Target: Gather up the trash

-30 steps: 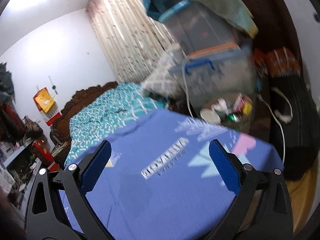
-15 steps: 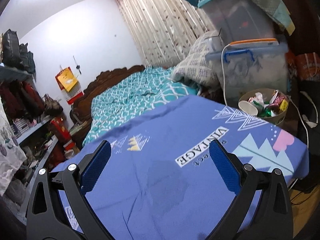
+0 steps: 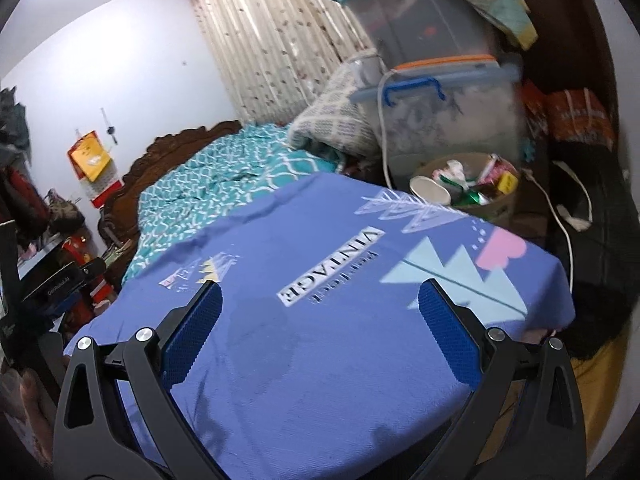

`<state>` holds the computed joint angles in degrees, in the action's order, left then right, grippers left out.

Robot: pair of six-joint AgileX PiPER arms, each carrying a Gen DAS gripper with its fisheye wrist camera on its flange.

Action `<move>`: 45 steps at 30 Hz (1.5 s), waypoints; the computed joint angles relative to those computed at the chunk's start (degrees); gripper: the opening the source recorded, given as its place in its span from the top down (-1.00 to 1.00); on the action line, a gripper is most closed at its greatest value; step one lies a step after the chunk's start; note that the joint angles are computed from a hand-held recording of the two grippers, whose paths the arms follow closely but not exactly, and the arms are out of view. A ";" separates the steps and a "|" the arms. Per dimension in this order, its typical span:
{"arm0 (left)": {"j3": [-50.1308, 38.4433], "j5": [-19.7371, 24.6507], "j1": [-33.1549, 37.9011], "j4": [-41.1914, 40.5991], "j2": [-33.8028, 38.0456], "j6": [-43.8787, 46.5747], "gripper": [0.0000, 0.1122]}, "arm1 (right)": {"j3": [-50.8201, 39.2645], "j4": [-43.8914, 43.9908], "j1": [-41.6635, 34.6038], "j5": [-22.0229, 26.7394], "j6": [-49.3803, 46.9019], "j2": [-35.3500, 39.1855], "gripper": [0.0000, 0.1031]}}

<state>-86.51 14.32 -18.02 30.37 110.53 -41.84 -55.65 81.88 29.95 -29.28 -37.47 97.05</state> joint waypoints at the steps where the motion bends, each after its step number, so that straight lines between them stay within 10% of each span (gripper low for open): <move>1: -1.03 -0.39 -0.38 -5.18 1.00 5.17 -0.68 | -0.18 0.21 0.21 -0.03 0.42 0.55 -0.90; 9: -2.74 -0.47 -2.38 -22.73 4.91 21.69 -0.68 | -1.92 5.53 0.23 0.73 -3.72 2.46 -0.90; 18: -0.98 0.29 -6.18 -3.13 4.12 5.14 -0.68 | -0.04 10.65 4.17 -5.80 -6.07 -0.37 -0.93; 45: 3.86 0.19 -13.33 0.74 -0.24 6.67 -0.68 | 6.46 9.46 8.44 -13.26 1.55 -5.68 -0.93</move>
<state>-82.66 14.52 -31.36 31.11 110.30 -35.17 -49.19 91.34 38.39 -42.54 -35.92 91.37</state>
